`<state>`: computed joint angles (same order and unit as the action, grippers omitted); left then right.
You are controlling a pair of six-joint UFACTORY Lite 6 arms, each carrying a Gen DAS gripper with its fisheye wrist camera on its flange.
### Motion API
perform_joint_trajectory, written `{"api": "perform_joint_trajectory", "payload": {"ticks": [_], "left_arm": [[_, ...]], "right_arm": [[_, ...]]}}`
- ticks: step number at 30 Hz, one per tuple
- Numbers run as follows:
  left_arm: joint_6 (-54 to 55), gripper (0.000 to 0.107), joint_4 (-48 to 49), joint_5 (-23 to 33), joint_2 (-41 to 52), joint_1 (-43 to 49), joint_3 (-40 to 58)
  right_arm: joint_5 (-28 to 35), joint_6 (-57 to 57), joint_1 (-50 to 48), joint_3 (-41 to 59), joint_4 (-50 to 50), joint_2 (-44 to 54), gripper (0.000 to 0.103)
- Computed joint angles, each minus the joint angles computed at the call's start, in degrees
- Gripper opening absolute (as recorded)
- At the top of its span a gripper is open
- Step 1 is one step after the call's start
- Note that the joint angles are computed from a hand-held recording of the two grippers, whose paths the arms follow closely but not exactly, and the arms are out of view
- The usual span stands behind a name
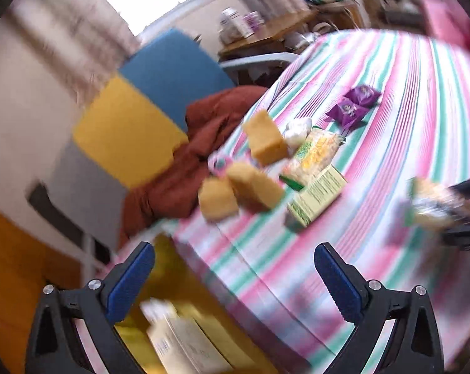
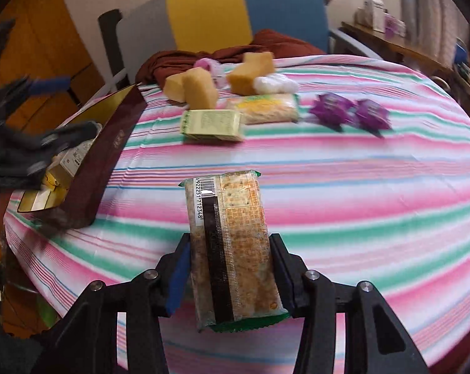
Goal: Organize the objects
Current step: 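Grasp the cracker pack with the right tool and lift it, then grasp the green box with the left tool while the right tool holds the cracker pack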
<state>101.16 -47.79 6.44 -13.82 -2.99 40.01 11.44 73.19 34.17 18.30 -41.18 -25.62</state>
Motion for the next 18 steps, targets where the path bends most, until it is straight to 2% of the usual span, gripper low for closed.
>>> {"api": "perform_joint_trajectory", "payload": {"ticks": [1, 3, 5, 9, 11, 13, 17, 18], "left_arm": [[4.7, 0.103, -3.6, -1.2, 1.2, -2.2, 0.0], [6.8, 0.103, -3.6, 1.8, 5.3, -3.7, 3.1], [-0.7, 0.103, 6.0, 4.3, 10.7, -5.5, 7.7], [-23.5, 0.103, 29.4, 6.9, 18.1, -9.4, 15.5], [-26.4, 0.103, 33.6, 7.6, 20.6, -10.7, 17.9], [-32.2, 0.103, 40.3, 4.8, 21.5, -12.2, 17.5], [-36.5, 0.103, 46.3, 5.6, 24.8, -13.8, 18.8], [-37.8, 0.103, 48.2, 4.2, 25.2, -14.3, 18.1]], "right_arm": [[0.7, -2.1, -0.5, -1.5, 2.4, -2.5, 0.049], [2.0, -12.4, -2.8, -4.8, 12.6, -8.4, 0.049], [4.1, -16.6, -4.1, -7.0, 16.6, -12.9, 0.049], [6.3, -23.5, -6.4, -10.2, 22.8, -18.8, 0.049], [6.4, -26.7, -7.5, -11.2, 25.8, -20.1, 0.049], [6.4, -28.7, -8.4, -12.6, 27.5, -22.0, 0.049], [2.8, -38.3, -11.4, -14.0, 36.4, -21.3, 0.049], [1.9, -41.0, -11.9, -14.0, 38.9, -20.7, 0.049]]}}
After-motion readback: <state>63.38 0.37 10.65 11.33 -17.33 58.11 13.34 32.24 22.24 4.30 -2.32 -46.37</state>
